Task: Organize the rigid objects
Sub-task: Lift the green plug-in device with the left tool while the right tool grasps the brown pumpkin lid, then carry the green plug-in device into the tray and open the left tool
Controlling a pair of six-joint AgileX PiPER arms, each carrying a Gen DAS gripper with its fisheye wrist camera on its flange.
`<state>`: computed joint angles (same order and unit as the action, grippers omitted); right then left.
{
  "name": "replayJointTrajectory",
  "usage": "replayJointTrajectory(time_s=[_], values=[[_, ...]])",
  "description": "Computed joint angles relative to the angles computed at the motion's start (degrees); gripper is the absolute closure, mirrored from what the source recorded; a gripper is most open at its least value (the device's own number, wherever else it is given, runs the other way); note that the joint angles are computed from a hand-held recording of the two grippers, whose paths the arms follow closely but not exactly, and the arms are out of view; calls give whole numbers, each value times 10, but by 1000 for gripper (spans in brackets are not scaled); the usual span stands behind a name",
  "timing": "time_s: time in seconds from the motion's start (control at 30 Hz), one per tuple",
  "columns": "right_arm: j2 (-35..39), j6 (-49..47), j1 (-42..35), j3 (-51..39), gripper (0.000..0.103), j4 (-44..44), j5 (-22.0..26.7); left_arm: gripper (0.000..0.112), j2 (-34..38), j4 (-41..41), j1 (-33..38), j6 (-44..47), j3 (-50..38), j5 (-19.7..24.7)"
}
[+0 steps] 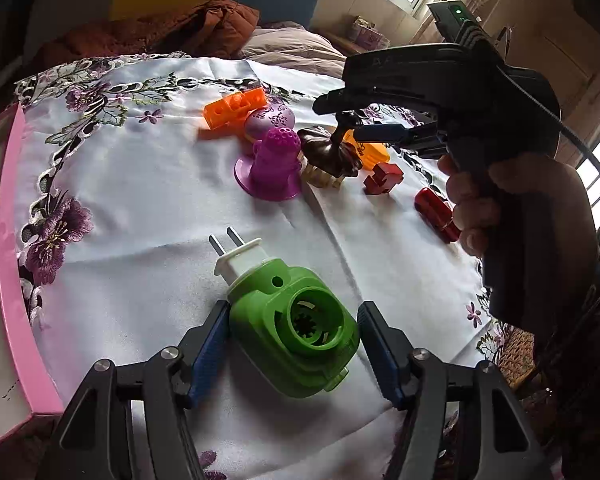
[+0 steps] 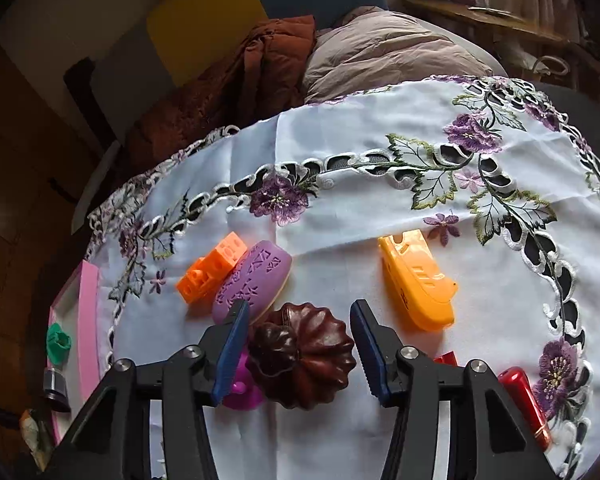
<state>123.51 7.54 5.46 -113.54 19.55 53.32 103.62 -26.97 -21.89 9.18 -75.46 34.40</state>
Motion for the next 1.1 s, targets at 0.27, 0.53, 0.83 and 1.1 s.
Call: replayJointTrajectory(time_s=[0.27,0.53,0.83,1.1], values=[[-21,-20,-8,29,41,38,-29,47,-5,19,-4,-13,2,-3],[-8,-24,43,5,76,-75,0,47,-19,47,-8,-33,12,-5],[-13,-17,46,18,79,-105,-8,47,-58,46,-6,-23,37,-17],[-19,-10,56,27,79,-123,-15,47,-139,-26,60,32,68,0]])
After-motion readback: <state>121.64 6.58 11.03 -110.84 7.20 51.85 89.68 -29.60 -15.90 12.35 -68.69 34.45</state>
